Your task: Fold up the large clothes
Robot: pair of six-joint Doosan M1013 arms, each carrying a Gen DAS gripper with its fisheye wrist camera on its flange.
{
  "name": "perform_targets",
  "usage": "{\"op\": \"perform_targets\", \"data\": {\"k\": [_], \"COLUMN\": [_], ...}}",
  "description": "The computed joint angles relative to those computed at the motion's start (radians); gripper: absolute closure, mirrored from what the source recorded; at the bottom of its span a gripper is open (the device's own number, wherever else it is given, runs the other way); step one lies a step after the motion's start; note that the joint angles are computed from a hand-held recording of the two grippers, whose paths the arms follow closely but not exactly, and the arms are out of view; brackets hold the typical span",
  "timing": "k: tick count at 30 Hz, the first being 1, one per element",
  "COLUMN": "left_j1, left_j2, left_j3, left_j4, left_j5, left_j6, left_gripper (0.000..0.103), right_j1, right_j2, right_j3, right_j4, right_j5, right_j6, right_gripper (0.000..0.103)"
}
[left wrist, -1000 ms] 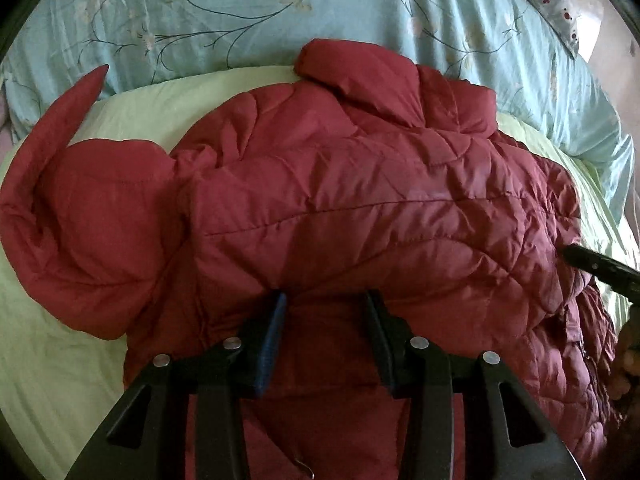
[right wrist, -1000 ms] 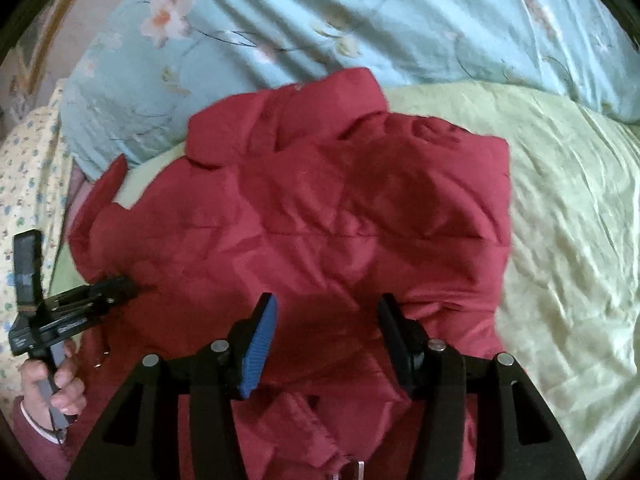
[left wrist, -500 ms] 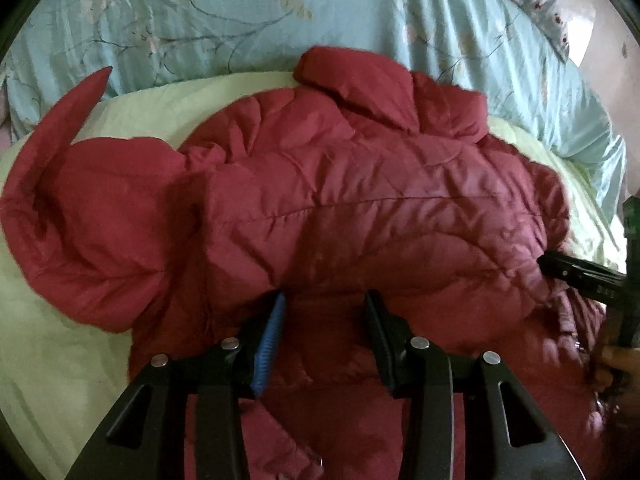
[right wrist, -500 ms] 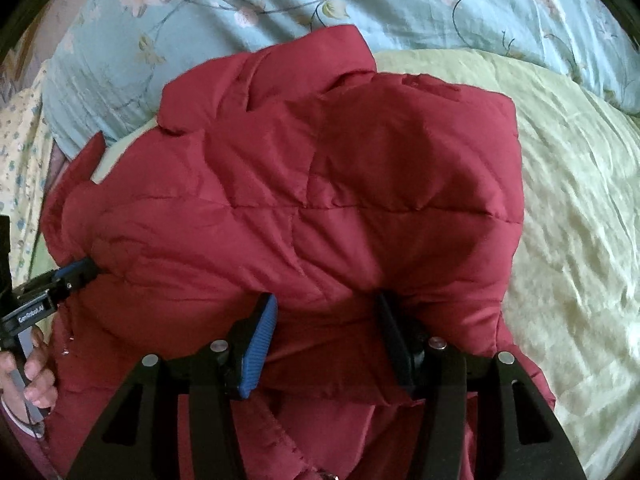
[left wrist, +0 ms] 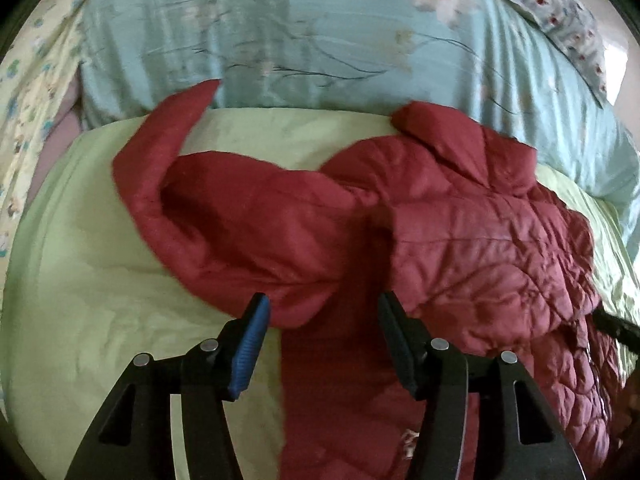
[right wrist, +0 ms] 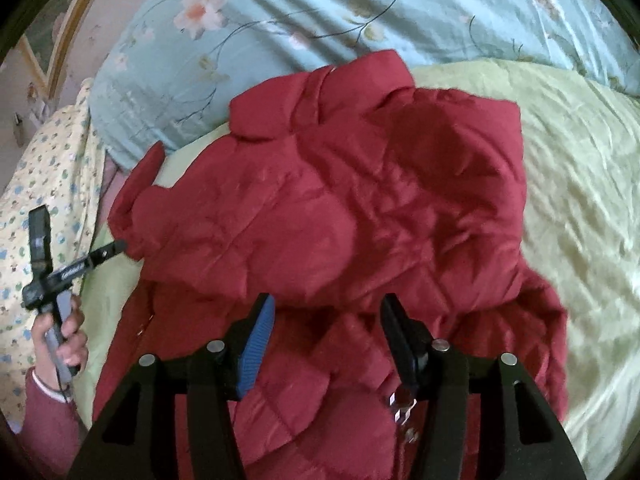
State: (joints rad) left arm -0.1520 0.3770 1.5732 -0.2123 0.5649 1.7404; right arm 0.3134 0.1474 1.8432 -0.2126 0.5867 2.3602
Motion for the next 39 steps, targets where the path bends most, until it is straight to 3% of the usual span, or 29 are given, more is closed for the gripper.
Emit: {"op": "perform_targets", "data": {"k": [10,14,16,20,25,26,29,30,33,39], "left_j1": [0.0,-0.004,-0.014,-0.036,-0.06,-0.063,-0.054,-0.047,-0.051,-0.05], "left_j2": [0.01,0.038,0.075,0.194,0.357,0.388,0.457,0.461,0.422,0.24], "left_j3": [-0.033,-0.096,-0.159,-0.328,-0.535,-0.569,-0.667,-0.676,-0.621,-0.385], "left_j4": [0.192,0.345,0.504,0.766,0.927,0.945,0.899,0.869,0.866,0.685], "left_j5": [-0.005,0.013,0.054,0.208,0.416,0.458,0.556,0.554,0.484,0.195], "left_j6": [-0.153,-0.282,-0.413,-0.579,-0.607,-0.595,-0.541,-0.539,-0.573,-0.59], "left_gripper": [0.035,0.02,0.01,0.008,0.008,0.014,0.071,0.079,0.092,0.094], "right_j1": [0.014,0.025,0.033,0.043,0.046,0.046,0.044,0.043,0.042,0.054], "right_j2": [-0.016,-0.02,-0.02,-0.02,-0.031,-0.035,-0.044,-0.047,-0.055,-0.068], "right_j3": [0.016,0.018,0.017,0.018,0.025,0.028,0.039,0.043,0.052,0.054], "right_j4": [0.075,0.129,0.145,0.192,0.232,0.226,0.205,0.2,0.197,0.177], "right_j5": [-0.016,-0.042,-0.054,-0.078,-0.095,-0.097,-0.103,-0.103,-0.104,-0.124], "right_j6": [-0.054,-0.117,-0.142,-0.196,-0.241,-0.236,-0.206,-0.196,-0.182,-0.165], "right_gripper": [0.043,0.042,0.041,0.041,0.04,0.04,0.038,0.038,0.038,0.038]}}
